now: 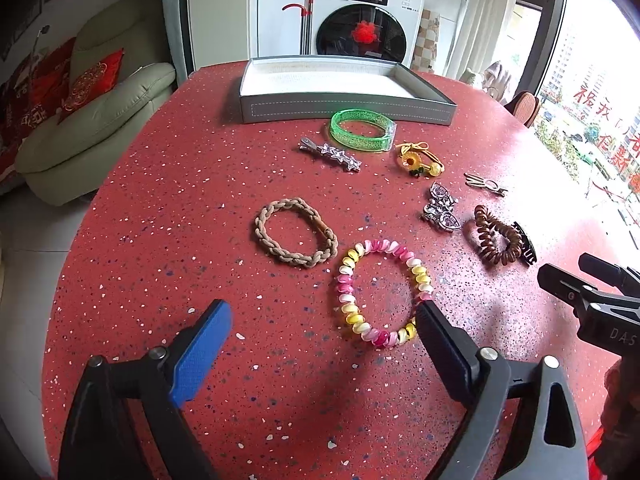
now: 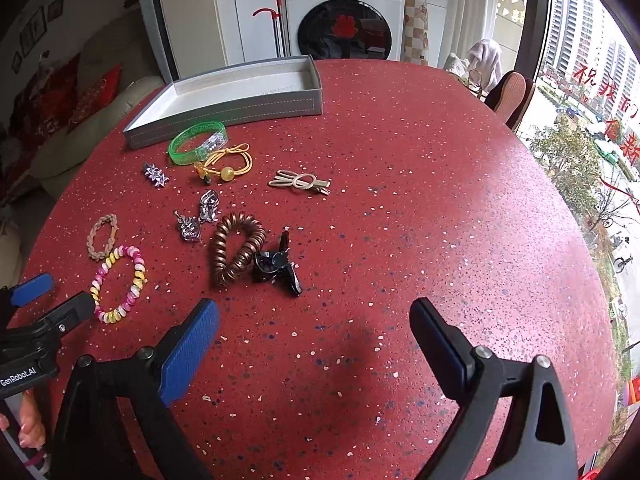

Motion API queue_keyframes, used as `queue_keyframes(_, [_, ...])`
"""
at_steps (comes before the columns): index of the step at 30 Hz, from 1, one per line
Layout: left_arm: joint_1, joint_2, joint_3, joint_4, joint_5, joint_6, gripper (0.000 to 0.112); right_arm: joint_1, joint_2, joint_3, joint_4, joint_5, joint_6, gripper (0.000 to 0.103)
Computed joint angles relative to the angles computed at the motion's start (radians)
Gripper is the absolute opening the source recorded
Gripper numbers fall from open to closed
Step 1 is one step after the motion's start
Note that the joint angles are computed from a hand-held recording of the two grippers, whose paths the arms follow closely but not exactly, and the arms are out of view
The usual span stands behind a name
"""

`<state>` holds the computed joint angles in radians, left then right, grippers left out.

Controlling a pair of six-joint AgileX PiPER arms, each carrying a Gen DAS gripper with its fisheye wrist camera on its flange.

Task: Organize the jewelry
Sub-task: 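Grasp the pink-yellow beaded bracelet with the left gripper while the right grasps the black claw clip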

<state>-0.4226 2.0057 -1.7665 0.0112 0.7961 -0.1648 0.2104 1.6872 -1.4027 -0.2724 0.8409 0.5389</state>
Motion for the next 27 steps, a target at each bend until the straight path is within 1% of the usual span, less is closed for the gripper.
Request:
queue_keyframes(1, [-0.003,0.016,-0.026,-0.005,0.021,0.003,0.102,-0.008,0.015,-0.012,0.028,0.003,-0.029,0.081])
queue_keyframes(2, [-0.005,0.028,-0.044,-0.015,0.033,0.006,0.102,-0.017,0.029,-0.023,0.055,0.005,-0.057,0.075])
queue_keyframes(3, [-0.009,0.048,-0.081,-0.019,0.057,0.004,0.1,-0.022,0.042,-0.034,0.075,0.005,-0.081,0.072])
queue_keyframes(5, [-0.017,0.069,-0.115,-0.018,0.088,0.0,0.089,-0.016,0.065,-0.053,0.071,0.006,-0.1,0.069])
queue_keyframes(7, [-0.019,0.093,-0.151,-0.028,0.122,0.001,0.088,-0.009,0.087,-0.083,0.062,0.016,-0.122,0.068])
queue_keyframes(8, [-0.02,0.096,-0.154,-0.03,0.121,-0.005,0.088,-0.009,0.101,-0.101,0.064,0.018,-0.135,0.066])
queue_keyframes(9, [-0.021,0.102,-0.164,-0.027,0.128,-0.009,0.082,-0.007,0.11,-0.114,0.063,0.021,-0.142,0.064])
queue_keyframes(10, [-0.025,0.109,-0.175,-0.015,0.136,-0.014,0.079,-0.007,0.118,-0.126,0.063,0.025,-0.15,0.063])
queue_keyframes(11, [-0.031,0.113,-0.183,-0.001,0.14,-0.019,0.074,-0.006,0.124,-0.136,0.062,0.028,-0.157,0.058])
queue_keyframes(12, [-0.032,0.116,-0.19,0.002,0.144,-0.019,0.067,-0.008,0.129,-0.144,0.066,0.029,-0.164,0.053])
queue_keyframes(13, [-0.032,0.116,-0.193,-0.002,0.145,-0.014,0.061,-0.01,0.132,-0.149,0.071,0.029,-0.169,0.05])
queue_keyframes(14, [-0.031,0.118,-0.197,-0.003,0.147,-0.009,0.049,-0.013,0.132,-0.151,0.075,0.027,-0.173,0.042])
queue_keyframes(15, [-0.03,0.118,-0.198,-0.006,0.148,-0.005,0.042,-0.018,0.13,-0.15,0.082,0.024,-0.176,0.03])
queue_keyframes(17, [-0.015,0.114,-0.192,-0.049,0.146,0.033,0.027,-0.034,0.122,-0.142,0.121,0.012,-0.194,0.027])
queue_keyframes(24, [0.035,0.094,-0.18,-0.217,0.144,0.161,0.027,-0.057,0.084,-0.117,0.151,0.005,-0.189,0.026])
queue_keyframes(27, [0.052,0.087,-0.203,-0.258,0.168,0.197,0.027,-0.077,0.065,-0.123,0.187,0.009,-0.204,0.026])
